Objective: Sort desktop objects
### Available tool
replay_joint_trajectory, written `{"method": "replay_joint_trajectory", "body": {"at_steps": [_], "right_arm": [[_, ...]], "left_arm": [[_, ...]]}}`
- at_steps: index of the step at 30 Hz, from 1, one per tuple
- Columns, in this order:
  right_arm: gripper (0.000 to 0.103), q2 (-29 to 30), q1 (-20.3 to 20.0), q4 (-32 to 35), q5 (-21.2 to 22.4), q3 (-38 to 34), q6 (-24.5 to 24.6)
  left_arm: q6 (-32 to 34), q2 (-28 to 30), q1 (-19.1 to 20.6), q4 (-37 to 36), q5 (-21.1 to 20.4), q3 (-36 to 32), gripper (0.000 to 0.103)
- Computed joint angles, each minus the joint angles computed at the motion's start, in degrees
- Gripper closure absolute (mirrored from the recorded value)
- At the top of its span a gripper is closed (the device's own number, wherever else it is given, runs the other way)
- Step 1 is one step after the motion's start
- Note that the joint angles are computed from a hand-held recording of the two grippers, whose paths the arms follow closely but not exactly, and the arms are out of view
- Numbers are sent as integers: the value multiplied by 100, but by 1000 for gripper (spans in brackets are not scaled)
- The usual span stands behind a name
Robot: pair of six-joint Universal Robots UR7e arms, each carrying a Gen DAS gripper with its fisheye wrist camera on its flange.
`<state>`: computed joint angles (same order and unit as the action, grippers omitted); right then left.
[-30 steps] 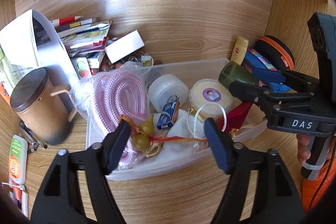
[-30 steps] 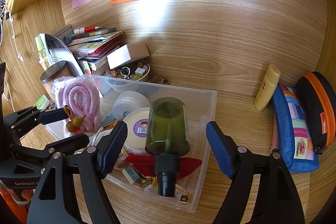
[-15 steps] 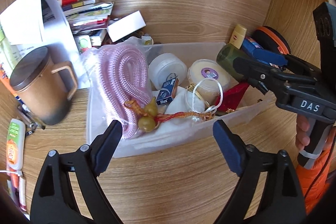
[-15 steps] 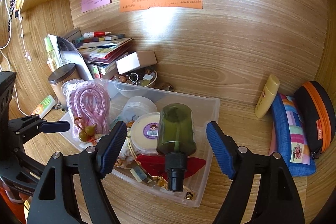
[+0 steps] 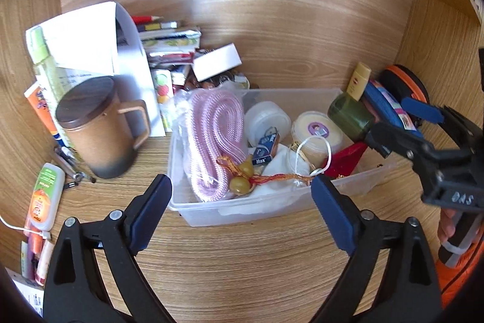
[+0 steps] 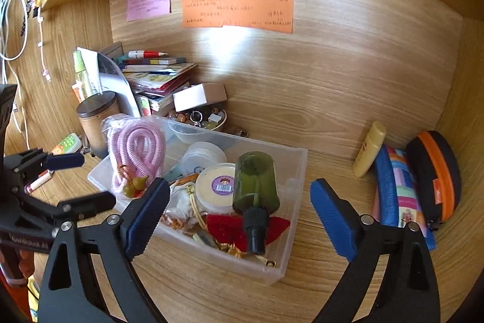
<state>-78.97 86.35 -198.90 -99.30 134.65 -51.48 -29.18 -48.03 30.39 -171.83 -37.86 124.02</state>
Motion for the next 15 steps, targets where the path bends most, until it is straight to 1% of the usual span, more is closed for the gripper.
{"method": "replay_joint_trajectory", "body": {"at_steps": [5,8,12,15], "right_arm": [[9,-137,32,-198,-156,251,-66],[9,-234,17,-313,-180,418,-104],[9,-341,-1,-580,-226,667,-171],[8,-434,-47,-759,-166,850,-177]], "left_arm": [[-203,-95,-208,-126,236,197,8],[-345,-154,-388,-171,441,348,5],[-452,-206,-607,-345,598,542,5],[-594,-201,-759,-436,749,660,3]]}}
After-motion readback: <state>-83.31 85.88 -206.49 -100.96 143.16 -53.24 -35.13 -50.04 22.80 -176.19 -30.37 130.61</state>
